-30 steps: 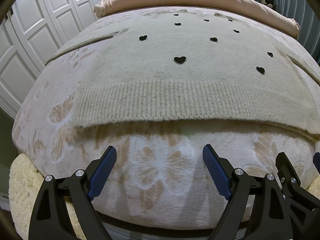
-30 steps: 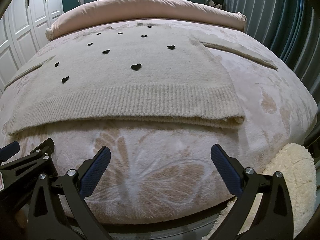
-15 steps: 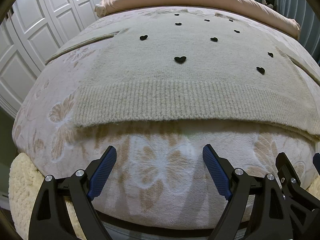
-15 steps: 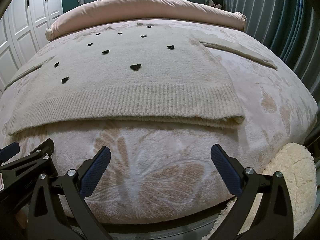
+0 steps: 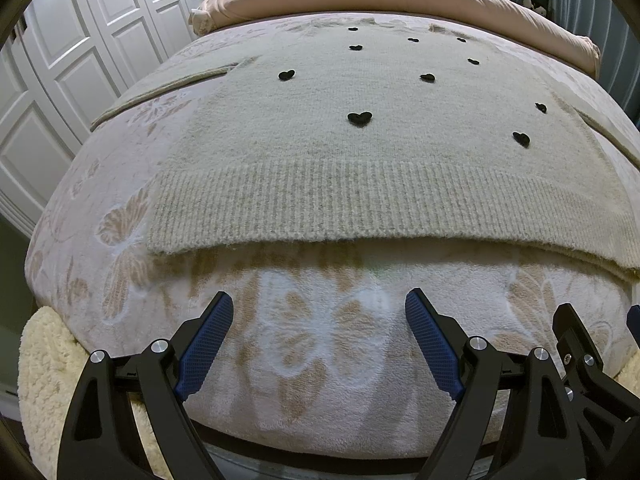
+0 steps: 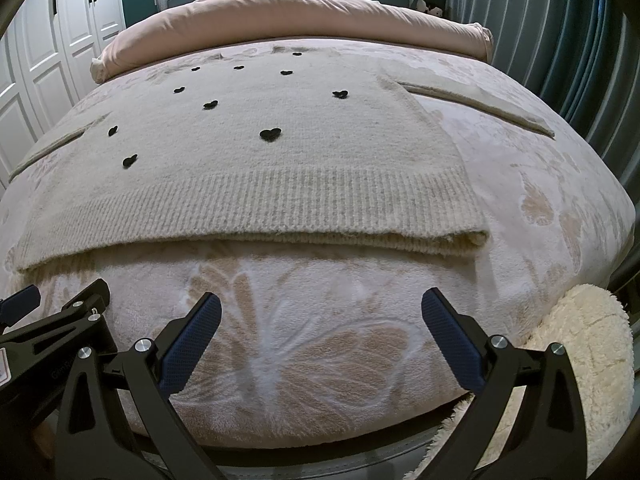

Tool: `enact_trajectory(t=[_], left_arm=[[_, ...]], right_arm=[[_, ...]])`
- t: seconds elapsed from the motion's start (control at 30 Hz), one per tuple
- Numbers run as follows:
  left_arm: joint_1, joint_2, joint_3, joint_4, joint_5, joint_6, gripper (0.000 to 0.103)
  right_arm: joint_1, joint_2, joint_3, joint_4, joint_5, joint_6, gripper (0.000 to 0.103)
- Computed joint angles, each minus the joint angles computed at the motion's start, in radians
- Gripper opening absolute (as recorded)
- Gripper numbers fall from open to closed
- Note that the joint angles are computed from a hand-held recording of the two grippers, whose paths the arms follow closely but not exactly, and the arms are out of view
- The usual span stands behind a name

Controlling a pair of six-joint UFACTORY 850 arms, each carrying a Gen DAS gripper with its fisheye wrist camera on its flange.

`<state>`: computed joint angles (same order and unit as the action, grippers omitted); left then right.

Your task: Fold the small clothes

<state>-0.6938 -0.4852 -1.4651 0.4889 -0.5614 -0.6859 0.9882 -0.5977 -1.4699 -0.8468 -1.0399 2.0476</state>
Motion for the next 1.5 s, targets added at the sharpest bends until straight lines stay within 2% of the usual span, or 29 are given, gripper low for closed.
enact_trajectory(t=[0.1,0.2,0.27,0.43,0.5,0.6,0.67,0.8,0.93,1.03,1.13,1.2,1.23,1.3,1.33,1.4,1.47,1.5], left_arm=[[0.002,0.001,0.001,-0.002,0.001,0.008,0.084],[0.010,-0.001,-0.005,-0.047,0.012,0.054,0.087],[0.019,-0.005,-0.020,-0.082,0.018,0.083,0.087],[0.048,-0.034,-0.089,-0.126,0.023,0.124,0.092],[0.064,-0.056,-0.130,-0.162,0.017,0.162,0.092],[0.082,-0.094,-0.194,-0.196,-0.003,0.199,0.092],[0.082,-0.115,-0.226,-0.144,-0.018,0.159,0.092],[0.085,-0.176,-0.323,-0.133,-0.071,0.160,0.092],[0.082,-0.232,-0.409,-0.146,-0.110,0.176,0.092],[0.082,-0.263,-0.459,-0.230,-0.115,0.233,0.092],[0.081,-0.305,-0.524,-0.337,-0.141,0.307,0.092],[0.081,-0.347,-0.590,-0.398,-0.191,0.353,0.092],[0.080,-0.361,-0.610,-0.411,-0.203,0.359,0.092],[0.083,-0.383,-0.642,-0.457,-0.211,0.387,0.092],[0.084,-0.385,-0.645,-0.461,-0.203,0.385,0.092],[0.089,-0.385,-0.644,-0.485,-0.177,0.407,0.085],[0.091,-0.391,-0.655,-0.481,-0.176,0.414,0.081],[0.092,-0.394,-0.660,-0.466,-0.176,0.409,0.079]], right_arm=[[-0.001,0.005,0.007,0.000,0.010,0.002,0.098],[-0.013,0.029,0.039,-0.001,0.068,0.014,0.098],[-0.031,0.066,0.084,-0.023,0.123,0.047,0.098],[-0.105,0.185,0.217,-0.097,0.132,0.121,0.098],[-0.164,0.253,0.296,-0.127,0.146,0.159,0.098],[-0.292,0.362,0.425,-0.148,0.197,0.226,0.098],[-0.369,0.413,0.483,-0.150,0.200,0.263,0.098],[-0.539,0.491,0.564,-0.183,0.223,0.304,0.098],[-0.691,0.516,0.609,-0.216,0.292,0.363,0.098],[-0.805,0.518,0.642,-0.227,0.379,0.426,0.098],[-0.872,0.508,0.658,-0.243,0.425,0.480,0.098],[-0.906,0.502,0.669,-0.292,0.456,0.553,0.097],[-0.919,0.498,0.672,-0.318,0.466,0.589,0.094],[-0.938,0.484,0.659,-0.326,0.480,0.594,0.070],[-0.944,0.478,0.651,-0.342,0.492,0.598,0.064],[-0.951,0.459,0.626,-0.366,0.509,0.588,0.040],[-0.949,0.433,0.572,-0.365,0.501,0.525,0.022],[-0.947,0.426,0.552,-0.384,0.500,0.522,0.021]])
